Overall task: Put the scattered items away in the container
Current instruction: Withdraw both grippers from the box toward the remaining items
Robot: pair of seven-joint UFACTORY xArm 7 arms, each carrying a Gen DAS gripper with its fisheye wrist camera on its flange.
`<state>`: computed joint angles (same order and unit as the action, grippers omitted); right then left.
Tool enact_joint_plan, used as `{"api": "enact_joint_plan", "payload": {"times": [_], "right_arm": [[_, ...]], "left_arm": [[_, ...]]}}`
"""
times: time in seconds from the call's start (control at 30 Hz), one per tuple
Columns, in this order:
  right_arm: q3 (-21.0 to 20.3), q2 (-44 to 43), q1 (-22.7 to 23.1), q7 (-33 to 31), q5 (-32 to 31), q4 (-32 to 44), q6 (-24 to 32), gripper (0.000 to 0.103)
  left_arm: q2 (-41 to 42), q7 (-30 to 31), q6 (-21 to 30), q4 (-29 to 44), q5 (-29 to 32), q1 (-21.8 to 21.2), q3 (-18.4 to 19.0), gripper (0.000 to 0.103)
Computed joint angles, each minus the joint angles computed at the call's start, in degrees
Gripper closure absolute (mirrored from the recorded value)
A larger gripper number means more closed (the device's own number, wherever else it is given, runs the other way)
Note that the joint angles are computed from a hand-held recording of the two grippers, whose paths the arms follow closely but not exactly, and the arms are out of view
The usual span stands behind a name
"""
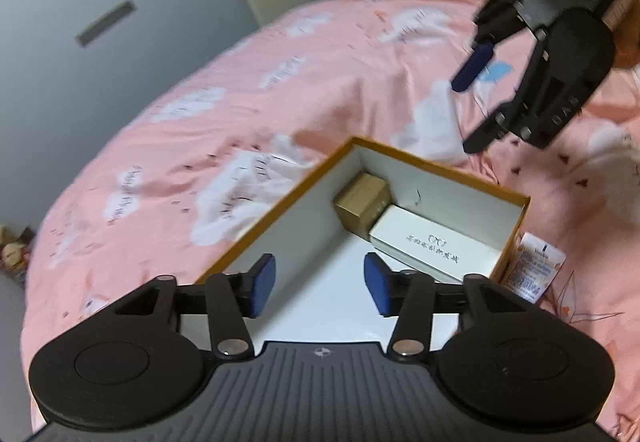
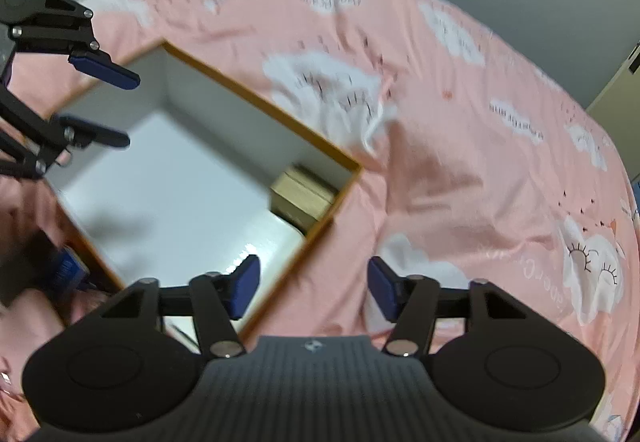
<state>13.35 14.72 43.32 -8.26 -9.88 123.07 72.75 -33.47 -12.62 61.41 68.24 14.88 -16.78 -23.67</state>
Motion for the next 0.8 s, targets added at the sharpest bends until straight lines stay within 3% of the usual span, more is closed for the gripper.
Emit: {"api": "enact_joint_plan", "payload": {"times": [0.17,0.37,0.57,0.8], "right_arm": [[1.97,-12.78,-3.20,4.14,6.00,-18.65,-15.31,0.021],[4.72,-23.77,-5.85,7.08,15.47,-33.52,-23.99,0.020],[5.60,-29.25,-6.30,12.63,23.15,-42.92,-25.16,0.022],[5.30,-33.63,-5.04,17.18,29.90,-51.11,-22.66,0.036]], "left_arm": [[-6.18,-7.38,2.85,-1.24,-2.18,0.66,-2.10,0.043],[-12.21,-16.94,8.13,-3.08,-7.38,0.92,-4.12,0.043],[-17.76,-25.18,9.24,-7.89,-13.67,-1.20,-4.73,0.043],[-19.80,-30.42,7.65,-13.47,-20.95,-6.27,-4.66,0.044]]}}
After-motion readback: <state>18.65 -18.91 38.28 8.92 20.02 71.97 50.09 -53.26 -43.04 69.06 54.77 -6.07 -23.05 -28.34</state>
